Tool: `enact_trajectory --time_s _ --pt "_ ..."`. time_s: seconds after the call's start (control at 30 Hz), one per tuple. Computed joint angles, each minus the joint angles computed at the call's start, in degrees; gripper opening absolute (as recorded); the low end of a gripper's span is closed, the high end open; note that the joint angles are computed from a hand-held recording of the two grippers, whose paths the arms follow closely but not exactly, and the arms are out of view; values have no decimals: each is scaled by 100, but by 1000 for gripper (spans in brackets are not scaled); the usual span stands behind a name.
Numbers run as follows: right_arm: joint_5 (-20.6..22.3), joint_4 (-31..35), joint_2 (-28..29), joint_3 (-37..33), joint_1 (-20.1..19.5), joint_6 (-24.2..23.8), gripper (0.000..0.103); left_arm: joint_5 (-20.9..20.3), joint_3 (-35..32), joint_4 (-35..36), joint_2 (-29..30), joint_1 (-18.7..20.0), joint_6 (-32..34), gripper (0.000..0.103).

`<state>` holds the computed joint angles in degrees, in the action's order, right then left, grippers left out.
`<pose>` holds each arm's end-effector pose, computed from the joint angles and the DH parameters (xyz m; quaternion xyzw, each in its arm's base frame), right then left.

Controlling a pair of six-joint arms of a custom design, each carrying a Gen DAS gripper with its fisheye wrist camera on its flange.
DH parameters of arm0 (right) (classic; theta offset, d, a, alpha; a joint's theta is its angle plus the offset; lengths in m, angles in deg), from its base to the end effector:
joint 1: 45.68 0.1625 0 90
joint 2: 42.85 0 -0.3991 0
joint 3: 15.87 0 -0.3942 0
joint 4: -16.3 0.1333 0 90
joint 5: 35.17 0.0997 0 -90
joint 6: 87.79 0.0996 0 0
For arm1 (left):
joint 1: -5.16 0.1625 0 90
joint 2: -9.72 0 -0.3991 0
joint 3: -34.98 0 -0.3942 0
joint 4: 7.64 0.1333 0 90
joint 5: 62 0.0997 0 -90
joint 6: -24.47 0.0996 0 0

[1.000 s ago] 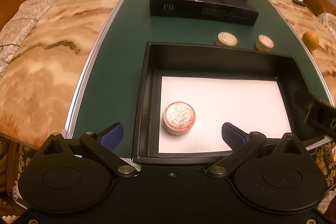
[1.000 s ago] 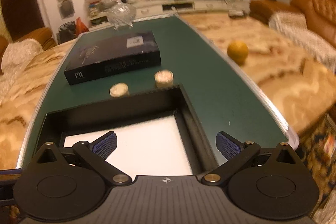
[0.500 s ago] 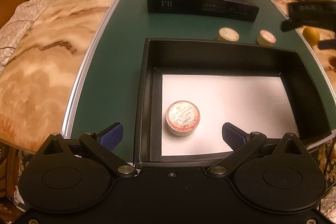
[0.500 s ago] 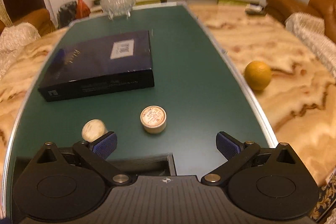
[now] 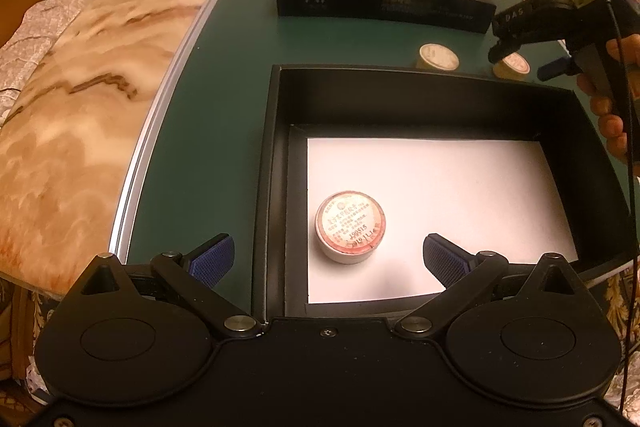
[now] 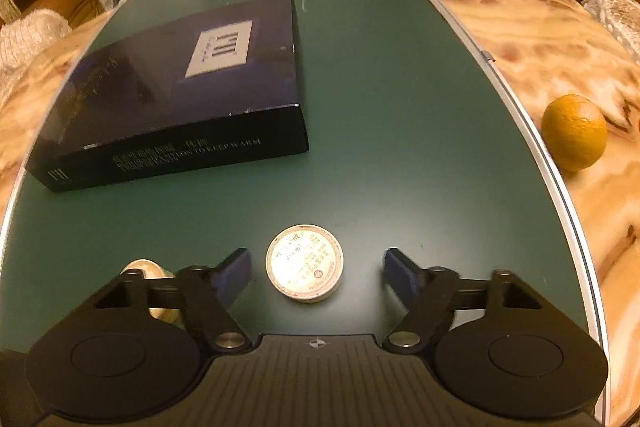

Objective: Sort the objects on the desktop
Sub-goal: 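Close the right gripper around the cream tin, then carry the cream tin into the black tray with the right gripper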

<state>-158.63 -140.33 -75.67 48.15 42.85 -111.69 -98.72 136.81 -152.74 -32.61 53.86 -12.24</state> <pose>0.0578 -0.8037 0.1647 0.0915 -0.9119 0.2241 0.3315 -0.2292 -0.5839 0.0246 0.0530 0.8918 -0.2553 0.3698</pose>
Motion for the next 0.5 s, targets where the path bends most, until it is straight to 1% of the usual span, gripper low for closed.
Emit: enact_trajectory --time_s 0.1,0.23,0.3,0.37,0.4,0.5 --pt "-2 -19 69 -68 -5 -110 72 -22 -24 -10 19 18 21 102" --pt "-23 -27 165 -190 -2 -213 67 -34 -41 -7 33 24 40 102" --pt "-65 6 188 -222 4 -225 58 -26 -49 5 39 27 35 102" --pt "-159 -47 218 -233 24 -277 47 -23 -59 25 46 32 22 102" --pt "-190 -74 222 -225 33 -296 45 -23 -65 36 50 35 14 102" --pt "-147 -84 185 -168 34 -301 45 -28 -87 75 71 49 -9 102"
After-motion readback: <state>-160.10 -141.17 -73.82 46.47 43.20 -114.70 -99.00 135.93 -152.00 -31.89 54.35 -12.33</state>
